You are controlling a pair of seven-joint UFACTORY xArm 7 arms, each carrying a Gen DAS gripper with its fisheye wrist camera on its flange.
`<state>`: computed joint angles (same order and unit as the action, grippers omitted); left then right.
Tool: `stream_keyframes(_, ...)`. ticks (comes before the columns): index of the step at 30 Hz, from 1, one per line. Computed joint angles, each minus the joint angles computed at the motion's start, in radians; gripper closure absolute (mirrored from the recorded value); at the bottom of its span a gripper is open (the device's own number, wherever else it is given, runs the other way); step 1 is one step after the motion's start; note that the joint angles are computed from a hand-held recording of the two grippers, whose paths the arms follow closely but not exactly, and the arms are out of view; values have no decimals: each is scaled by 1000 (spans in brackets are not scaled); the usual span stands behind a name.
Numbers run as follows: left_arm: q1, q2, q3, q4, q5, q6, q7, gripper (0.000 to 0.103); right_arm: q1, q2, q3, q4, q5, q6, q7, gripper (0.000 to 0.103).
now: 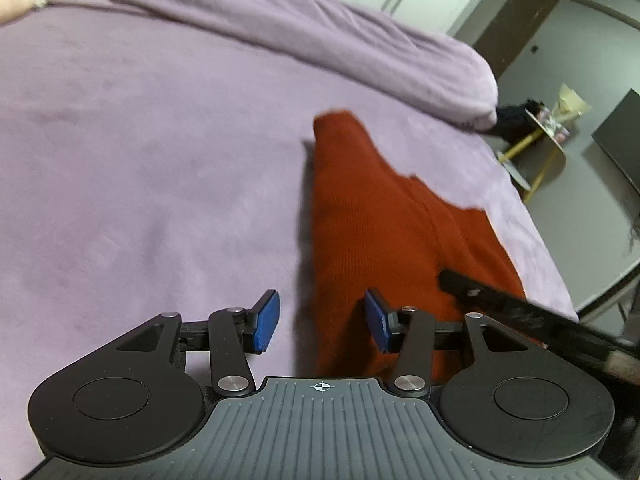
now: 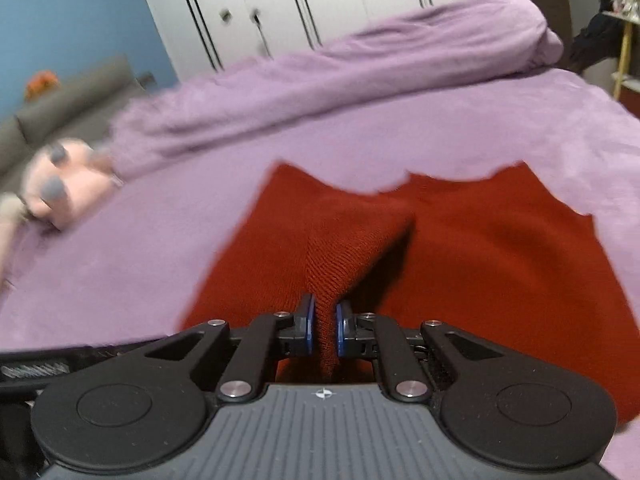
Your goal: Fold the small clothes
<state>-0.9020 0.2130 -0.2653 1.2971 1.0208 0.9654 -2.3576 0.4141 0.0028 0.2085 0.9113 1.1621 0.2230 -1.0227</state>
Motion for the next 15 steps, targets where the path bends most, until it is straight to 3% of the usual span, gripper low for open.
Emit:
stream_keyframes(1, 7, 13, 3, 3, 2, -30, 4, 52, -3, 22, -4, 5, -53, 9, 44, 91)
stream_keyframes(3, 13, 26, 10, 4, -6, -67, 4, 51, -24, 23, -8, 22, -35, 61, 39, 89)
stream_keyframes(5, 8, 20, 16, -5, 1, -71, -9, 51, -56, 3, -29, 30, 60, 147, 9, 79)
stream_keyframes(7, 10, 8, 18, -23, 3, -80, -16, 49, -82, 0, -52, 30, 84, 196, 43, 59)
stream_keyframes(13, 11, 19, 16, -15, 4, -77, -19, 49, -197, 130, -87, 136, 195, 531, 164, 58)
stream_keyframes(15, 10, 21, 18, -12, 3, -80, -20, 49, -212, 167, -72, 169, 205, 557, 179, 59)
